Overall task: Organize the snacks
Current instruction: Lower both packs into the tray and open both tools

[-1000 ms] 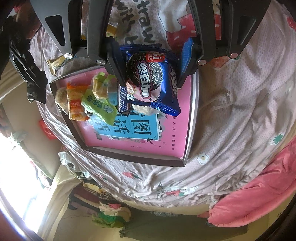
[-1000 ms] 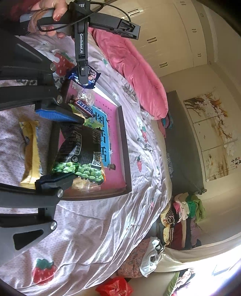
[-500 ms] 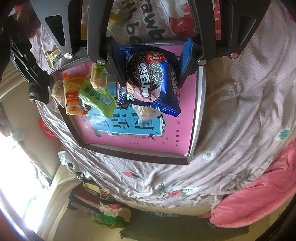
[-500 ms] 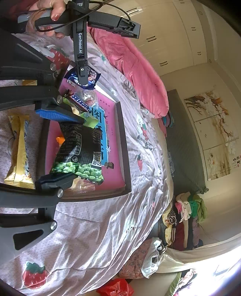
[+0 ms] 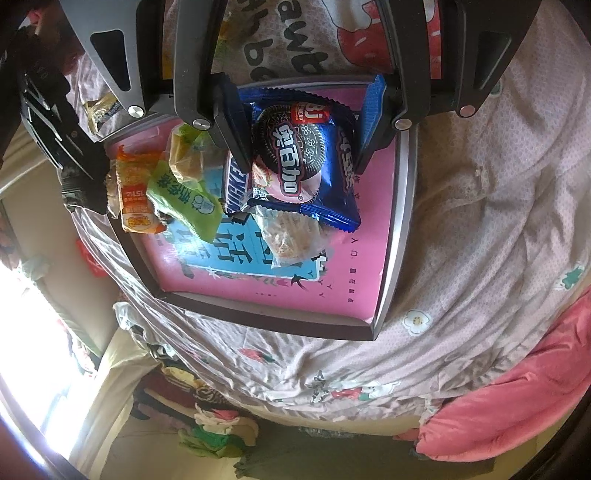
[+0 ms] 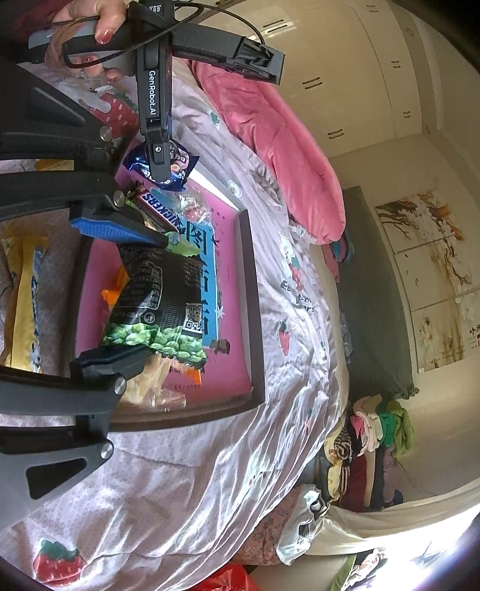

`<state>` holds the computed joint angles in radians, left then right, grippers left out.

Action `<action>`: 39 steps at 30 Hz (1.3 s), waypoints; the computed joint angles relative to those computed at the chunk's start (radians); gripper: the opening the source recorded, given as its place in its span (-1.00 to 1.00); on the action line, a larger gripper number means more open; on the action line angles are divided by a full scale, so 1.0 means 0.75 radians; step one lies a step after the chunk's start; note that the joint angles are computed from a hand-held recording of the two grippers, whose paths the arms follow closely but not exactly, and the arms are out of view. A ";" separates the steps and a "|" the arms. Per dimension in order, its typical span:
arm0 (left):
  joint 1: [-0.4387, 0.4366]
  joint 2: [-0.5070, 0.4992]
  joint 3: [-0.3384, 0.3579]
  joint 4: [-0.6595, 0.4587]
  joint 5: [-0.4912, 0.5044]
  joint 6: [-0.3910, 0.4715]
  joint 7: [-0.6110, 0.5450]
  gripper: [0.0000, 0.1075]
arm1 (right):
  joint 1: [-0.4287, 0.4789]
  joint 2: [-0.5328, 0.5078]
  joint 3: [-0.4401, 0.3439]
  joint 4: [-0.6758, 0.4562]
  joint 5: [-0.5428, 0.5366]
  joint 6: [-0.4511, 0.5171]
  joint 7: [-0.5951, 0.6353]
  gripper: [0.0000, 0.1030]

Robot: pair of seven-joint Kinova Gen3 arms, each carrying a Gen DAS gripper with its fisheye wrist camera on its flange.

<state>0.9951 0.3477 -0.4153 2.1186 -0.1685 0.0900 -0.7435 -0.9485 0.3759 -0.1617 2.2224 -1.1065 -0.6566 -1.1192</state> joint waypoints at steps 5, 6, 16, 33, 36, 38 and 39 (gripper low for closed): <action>-0.009 0.001 0.003 0.006 -0.001 -0.005 -0.005 0.01 | 0.008 0.022 0.007 -0.029 0.031 0.030 0.004 -0.08; -0.012 0.001 0.006 0.009 0.002 -0.009 -0.007 0.01 | 0.008 0.026 0.010 -0.033 0.037 0.036 0.008 -0.08; 0.047 0.014 -0.042 0.019 0.028 -0.012 0.003 0.01 | -0.035 0.053 0.031 -0.060 0.038 0.055 0.077 -0.08; 0.116 0.015 -0.109 0.030 0.062 -0.020 -0.003 0.01 | -0.065 0.095 0.031 -0.115 -0.161 0.052 0.291 -0.03; 0.124 0.011 -0.118 0.030 0.056 -0.014 0.002 0.02 | -0.052 0.092 0.015 -0.105 -0.162 0.040 0.277 0.00; 0.129 0.009 -0.122 0.027 0.047 -0.004 0.009 0.04 | -0.055 0.087 0.009 -0.101 -0.174 0.023 0.279 0.08; 0.134 0.010 -0.125 0.022 0.040 0.001 0.016 0.05 | -0.052 0.085 0.004 -0.095 -0.169 0.015 0.272 0.09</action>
